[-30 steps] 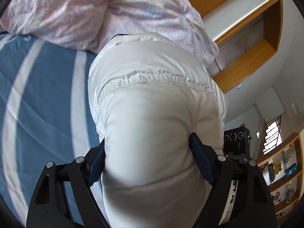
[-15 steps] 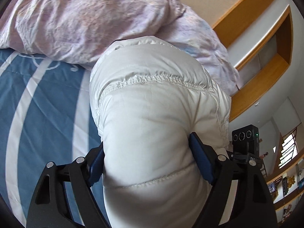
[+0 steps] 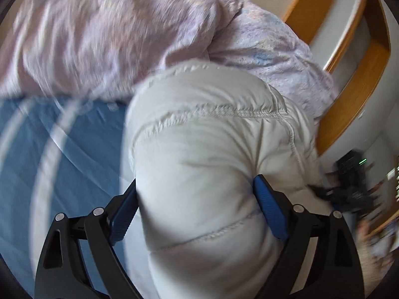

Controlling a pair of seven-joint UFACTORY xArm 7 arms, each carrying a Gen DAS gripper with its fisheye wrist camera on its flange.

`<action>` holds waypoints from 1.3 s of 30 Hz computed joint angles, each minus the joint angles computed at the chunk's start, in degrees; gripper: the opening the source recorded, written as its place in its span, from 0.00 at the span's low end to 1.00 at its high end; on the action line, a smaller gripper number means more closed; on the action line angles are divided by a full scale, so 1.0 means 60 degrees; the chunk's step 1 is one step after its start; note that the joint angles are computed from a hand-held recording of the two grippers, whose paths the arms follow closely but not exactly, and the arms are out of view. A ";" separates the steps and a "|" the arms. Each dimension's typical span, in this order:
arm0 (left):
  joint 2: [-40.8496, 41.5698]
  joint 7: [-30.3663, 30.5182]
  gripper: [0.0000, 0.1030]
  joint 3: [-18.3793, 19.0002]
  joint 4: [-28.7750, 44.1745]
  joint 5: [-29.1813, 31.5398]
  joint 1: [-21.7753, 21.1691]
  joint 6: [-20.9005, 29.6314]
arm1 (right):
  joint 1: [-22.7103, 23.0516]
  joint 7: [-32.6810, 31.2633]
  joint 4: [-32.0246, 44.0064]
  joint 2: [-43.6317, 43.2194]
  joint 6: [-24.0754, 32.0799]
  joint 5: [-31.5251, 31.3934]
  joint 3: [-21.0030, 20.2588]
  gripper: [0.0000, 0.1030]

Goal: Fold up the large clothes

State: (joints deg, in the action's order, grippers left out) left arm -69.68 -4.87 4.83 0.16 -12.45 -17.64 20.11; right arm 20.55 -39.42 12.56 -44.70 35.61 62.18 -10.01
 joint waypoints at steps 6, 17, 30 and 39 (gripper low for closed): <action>0.0128 -0.1116 0.88 -0.1777 0.0182 0.1152 0.0606 -0.0043 | -0.1546 0.2970 -0.0968 -0.3349 -0.1700 -0.1323 0.2003 0.82; -0.1253 -0.3028 0.88 -0.3432 0.0340 0.2615 0.0919 0.1404 | 0.1071 0.3757 0.0956 0.1041 -0.3917 -0.1841 0.1550 0.25; -0.1502 -0.4760 0.90 -0.4634 0.0535 0.4248 -0.0195 0.2409 | 0.0266 0.6113 0.0659 0.3008 -0.5956 -0.4437 0.2660 0.24; 0.0082 -0.5880 0.91 -0.4994 0.0482 0.4878 0.0275 0.1129 | 0.3409 0.5719 0.0704 0.3505 -0.6788 -0.4617 -0.0916 0.25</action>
